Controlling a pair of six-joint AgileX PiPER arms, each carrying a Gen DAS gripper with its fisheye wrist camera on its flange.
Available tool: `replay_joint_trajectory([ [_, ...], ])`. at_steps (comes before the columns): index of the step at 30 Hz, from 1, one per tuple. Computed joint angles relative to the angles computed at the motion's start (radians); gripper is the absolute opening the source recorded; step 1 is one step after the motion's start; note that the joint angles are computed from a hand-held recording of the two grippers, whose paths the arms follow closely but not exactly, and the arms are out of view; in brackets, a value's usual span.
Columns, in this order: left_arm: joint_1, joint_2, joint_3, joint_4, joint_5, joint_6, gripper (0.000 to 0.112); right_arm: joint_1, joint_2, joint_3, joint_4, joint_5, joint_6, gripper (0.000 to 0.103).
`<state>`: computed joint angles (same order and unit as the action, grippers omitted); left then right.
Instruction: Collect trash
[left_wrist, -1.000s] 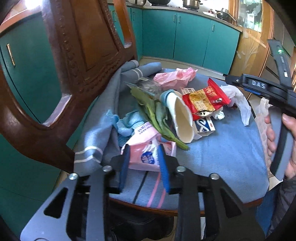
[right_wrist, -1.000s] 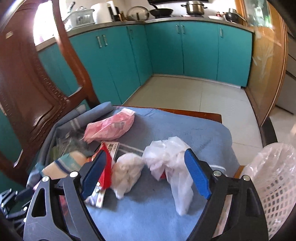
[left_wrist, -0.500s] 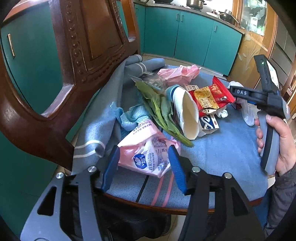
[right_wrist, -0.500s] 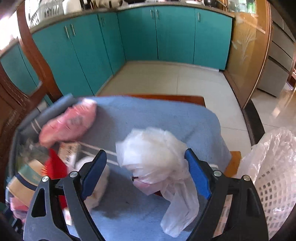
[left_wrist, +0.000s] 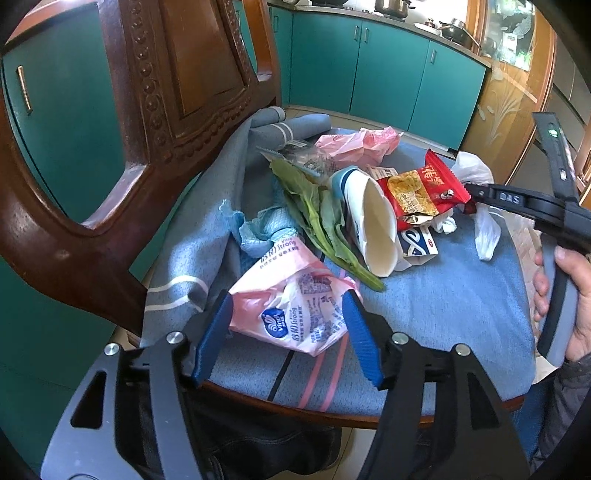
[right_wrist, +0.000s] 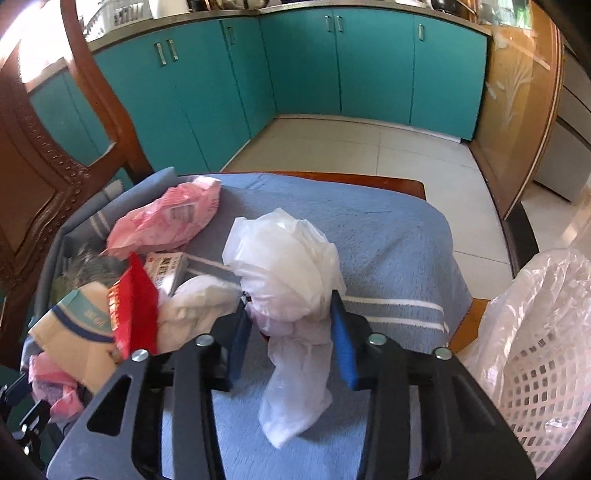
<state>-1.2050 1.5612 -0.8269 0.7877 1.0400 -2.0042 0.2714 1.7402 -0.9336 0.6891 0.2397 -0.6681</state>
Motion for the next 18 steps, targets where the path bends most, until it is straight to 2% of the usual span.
replay_joint_trajectory([
  [3, -0.002, -0.002, 0.001, 0.001, 0.001, -0.001, 0.063, -0.012, -0.063, 0.053, 0.096, 0.024, -0.127, 0.038],
  [7, -0.003, -0.001, -0.001, -0.001, 0.002, -0.002, 0.063, -0.032, -0.143, 0.112, 0.131, 0.053, -0.216, 0.038],
  [9, -0.005, -0.002, -0.001, -0.002, 0.004, -0.006, 0.063, -0.058, -0.172, 0.129, 0.167, 0.102, -0.279, 0.038],
  [14, -0.006, 0.005, -0.009, -0.003, 0.007, -0.01, 0.064, -0.138, -0.223, 0.161, 0.254, 0.304, -0.475, 0.038],
  [18, -0.001, 0.016, -0.022, -0.007, 0.013, 0.003, 0.065, -0.122, -0.233, 0.189, 0.245, 0.337, -0.54, 0.04],
])
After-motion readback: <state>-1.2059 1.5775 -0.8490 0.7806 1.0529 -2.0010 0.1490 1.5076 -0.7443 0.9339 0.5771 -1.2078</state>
